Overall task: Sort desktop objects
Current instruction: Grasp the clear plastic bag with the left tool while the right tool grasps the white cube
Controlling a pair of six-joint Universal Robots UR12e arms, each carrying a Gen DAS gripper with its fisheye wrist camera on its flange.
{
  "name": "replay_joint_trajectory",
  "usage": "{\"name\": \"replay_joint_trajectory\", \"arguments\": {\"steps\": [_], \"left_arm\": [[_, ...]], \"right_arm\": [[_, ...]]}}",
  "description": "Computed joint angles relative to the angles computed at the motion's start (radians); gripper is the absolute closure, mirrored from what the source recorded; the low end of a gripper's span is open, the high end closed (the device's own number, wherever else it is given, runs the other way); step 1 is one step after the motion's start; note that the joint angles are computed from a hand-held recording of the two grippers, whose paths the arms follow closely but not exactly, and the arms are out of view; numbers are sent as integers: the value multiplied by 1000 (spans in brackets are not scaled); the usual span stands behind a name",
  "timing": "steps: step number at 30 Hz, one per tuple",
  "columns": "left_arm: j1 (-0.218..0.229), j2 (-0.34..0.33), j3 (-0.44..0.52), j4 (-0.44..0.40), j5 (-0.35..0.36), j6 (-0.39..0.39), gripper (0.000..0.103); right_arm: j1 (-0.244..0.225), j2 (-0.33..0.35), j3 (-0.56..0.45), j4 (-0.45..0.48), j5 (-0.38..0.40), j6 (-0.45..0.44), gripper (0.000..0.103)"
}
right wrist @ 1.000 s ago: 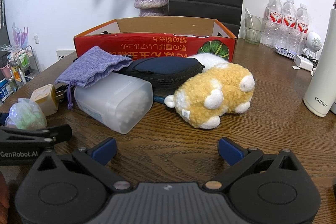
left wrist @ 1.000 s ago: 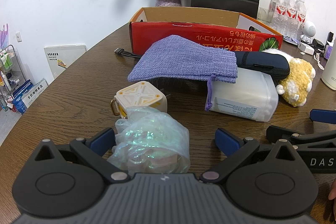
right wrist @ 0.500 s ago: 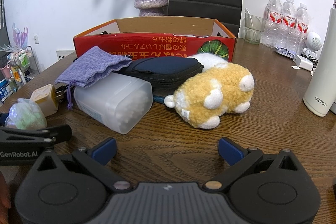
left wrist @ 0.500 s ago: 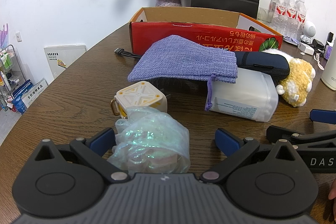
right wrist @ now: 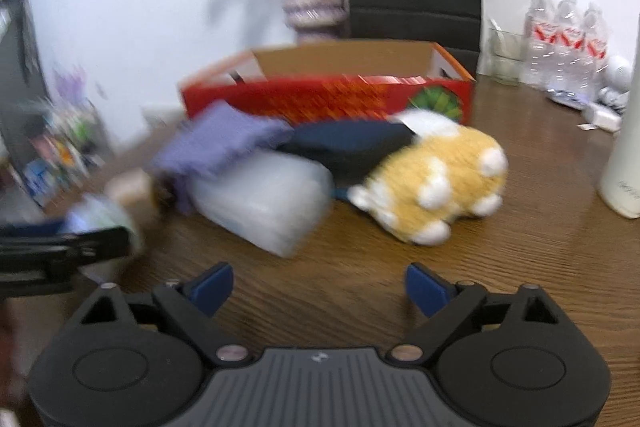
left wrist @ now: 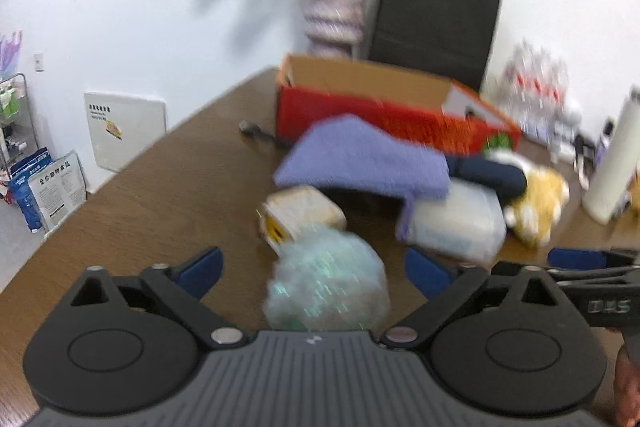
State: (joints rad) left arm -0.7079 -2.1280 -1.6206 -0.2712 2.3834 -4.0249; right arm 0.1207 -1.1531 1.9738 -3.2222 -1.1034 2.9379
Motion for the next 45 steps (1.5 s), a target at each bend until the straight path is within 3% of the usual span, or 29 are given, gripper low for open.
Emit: {"name": "replay_joint_trajectory", "arguments": {"steps": [3,6,8,11,13,16,18,19,22,25,26,30,32,34,36,39,42,45], "left_arm": [[18,10,-5,-23,-61,2,46],[21,18,-18,-7,-89,23,57],[16,30,-28,-28,-69,8,59],[18,65,-59,-92,-39,-83,60],[21,86,-83,-111,-18,-125,60],[26,105,-100,-154,9,-176,60],[29,108,-104,-150,17,-173,60],[29,110,-106,-142,18,-165,60],[29,113,-103,-134,28,-146,63],[37,112,-116,0,5,-58,63],[42,109,-121,81,-13,-5,63],[79,101,-95,213,-108,120,65],[113,85,-56,285,-165,229,65],[154,62,-3,328,-228,335,65],[204,32,93,240,-299,385,65],[258,-34,252,54,-385,429,65],[292,-131,448,-224,-371,387,65],[317,-203,574,-393,-386,319,65]], "right_arm": [[1,8,-18,-29,90,19,12],[38,18,-36,-78,24,-30,20],[51,23,-51,-80,40,-70,21],[58,30,-79,-39,142,-72,23],[80,39,-99,-1,165,-116,34],[125,53,-122,47,122,-203,40],[156,69,-144,86,68,-226,46],[168,77,-155,103,49,-226,57],[180,70,-152,109,20,-247,60],[152,22,-109,129,81,-259,60],[138,5,-94,127,113,-256,60],[73,-47,-78,64,194,-162,60],[53,-44,-101,-20,180,-117,60],[52,-11,-167,-82,106,-90,60],[62,39,-269,-62,6,-65,60],[83,145,-477,81,-119,2,60],[104,275,-717,302,-217,61,60],[126,394,-922,504,-325,71,60]]}}
